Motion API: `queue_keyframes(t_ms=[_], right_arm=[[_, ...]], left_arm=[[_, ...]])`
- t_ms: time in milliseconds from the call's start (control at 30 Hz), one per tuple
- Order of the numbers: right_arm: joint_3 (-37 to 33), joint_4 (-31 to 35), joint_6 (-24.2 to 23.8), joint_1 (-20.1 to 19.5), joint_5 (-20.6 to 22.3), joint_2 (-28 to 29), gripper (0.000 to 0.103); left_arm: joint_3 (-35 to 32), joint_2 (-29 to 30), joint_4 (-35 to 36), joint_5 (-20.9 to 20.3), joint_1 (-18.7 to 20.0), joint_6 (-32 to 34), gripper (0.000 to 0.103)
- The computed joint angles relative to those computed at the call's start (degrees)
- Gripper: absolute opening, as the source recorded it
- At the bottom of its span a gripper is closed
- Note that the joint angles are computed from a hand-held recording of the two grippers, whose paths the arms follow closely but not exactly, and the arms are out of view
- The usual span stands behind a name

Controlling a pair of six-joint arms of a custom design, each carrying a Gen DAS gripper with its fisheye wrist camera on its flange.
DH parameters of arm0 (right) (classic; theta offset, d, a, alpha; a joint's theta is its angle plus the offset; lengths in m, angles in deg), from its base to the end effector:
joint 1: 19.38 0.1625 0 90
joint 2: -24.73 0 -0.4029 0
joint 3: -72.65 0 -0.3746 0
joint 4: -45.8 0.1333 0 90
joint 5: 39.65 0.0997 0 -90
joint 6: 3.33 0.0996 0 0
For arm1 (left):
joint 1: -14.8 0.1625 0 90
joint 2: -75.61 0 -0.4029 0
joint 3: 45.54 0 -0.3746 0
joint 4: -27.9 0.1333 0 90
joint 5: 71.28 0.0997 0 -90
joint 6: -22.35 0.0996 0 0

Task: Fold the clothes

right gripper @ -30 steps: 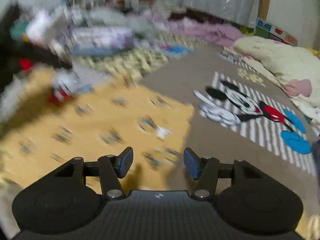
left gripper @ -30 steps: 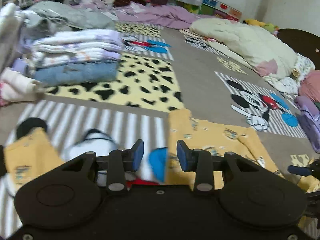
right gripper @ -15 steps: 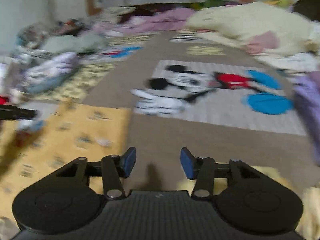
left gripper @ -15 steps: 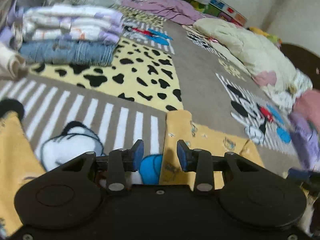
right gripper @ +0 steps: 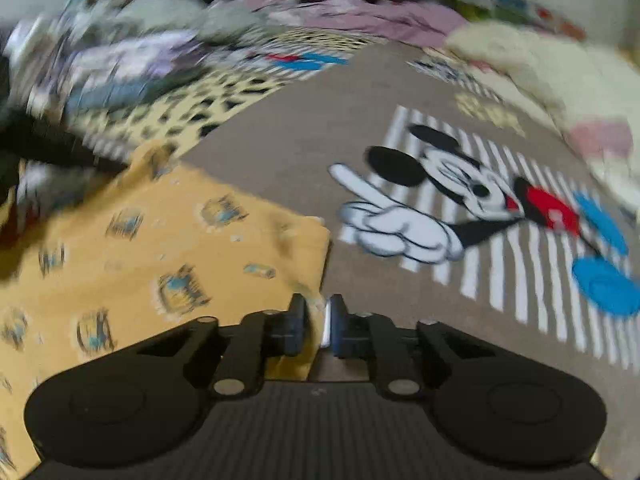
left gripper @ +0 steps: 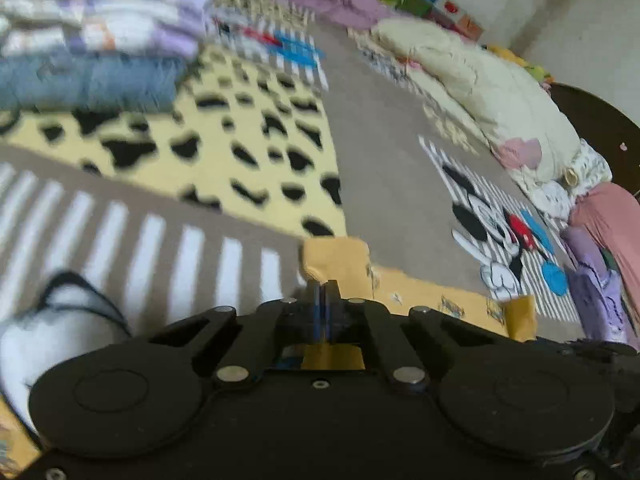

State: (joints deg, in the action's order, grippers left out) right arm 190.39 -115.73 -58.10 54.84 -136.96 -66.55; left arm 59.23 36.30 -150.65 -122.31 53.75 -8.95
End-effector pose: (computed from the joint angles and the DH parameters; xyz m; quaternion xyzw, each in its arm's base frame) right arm -0.0108 -0.4819 0.3992 0.2846 -0.8771 0.2782 0.2689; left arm -0.3352 -0.5229 0.0448 0.0926 0.9214 -0.3572 0.1218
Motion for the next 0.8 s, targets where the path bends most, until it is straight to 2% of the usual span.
queue_keyframes(t_ms=[100,133,200,267,300,333,400,433,467,500,533,567,633,700,733,800], right_arm=[[-2.80,3.30,9.26,-4.31,7.54,-0.82,0.006],[-3.02,2.34,11.10,-5.48,9.82,-0.99,0.006],[-4.49,2.89,12.50,-6.36,10.37,-0.24,0.006],[-6.90,7.98,15.54,-7.28,11.82,0.29,0.011],[-8.03,10.55,17.20,-7.79,12.93,0.45,0.019],[-9.18,13.09,18.81,-8.31,14.08,0.67,0.037],[-9.44,13.76,19.67,-8.43,14.29,0.76,0.057],[-9.35,13.88,19.63,-8.39,14.22,0.86,0.055],[-9.54,14.91,19.66,-8.50,14.65,1.16,0.052],[-9.69,15.65,19.63,-8.62,15.08,1.56,0.037],[-9.92,15.98,19.53,-8.47,14.85,2.25,0.013],[-9.96,15.58,19.48,-8.17,14.55,2.74,0.004],[-9.57,13.87,19.40,-7.77,15.71,2.55,0.004],[-8.99,11.70,17.52,-7.31,18.59,1.87,0.004],[-9.55,11.33,16.35,-6.52,17.38,2.81,0.004],[-10.77,10.63,14.15,-4.78,14.55,4.73,0.004]], left_arm=[[1.18,-0.62,-2.98,1.75,-0.14,0.35,0.000],[0.78,-0.52,-0.92,2.17,0.28,-0.06,0.000],[-0.12,-0.43,3.93,2.13,1.21,-1.80,0.000],[0.48,-0.68,2.44,1.14,1.53,-2.28,0.006],[0.82,-0.84,1.49,1.00,1.49,-2.68,0.010],[1.15,-0.98,0.55,0.92,1.43,-3.08,0.017],[0.76,-0.51,0.74,1.10,1.43,-2.80,0.017],[0.36,-0.03,1.09,1.34,1.48,-2.70,0.017],[-0.28,0.44,1.42,1.64,1.51,-2.64,0.007],[-0.74,0.61,2.16,1.93,1.53,-2.64,0.001],[-1.09,0.51,3.15,2.22,1.43,-2.84,0.000],[-0.67,0.21,1.96,3.14,0.93,-2.01,0.000],[0.72,-0.30,-2.83,5.47,-0.26,0.46,0.000],[1.08,-0.55,-4.10,7.68,-0.39,1.58,0.000],[0.60,-0.60,-2.27,7.78,0.14,0.50,0.000],[-1.05,-0.82,5.83,6.89,1.48,-2.87,0.001]])
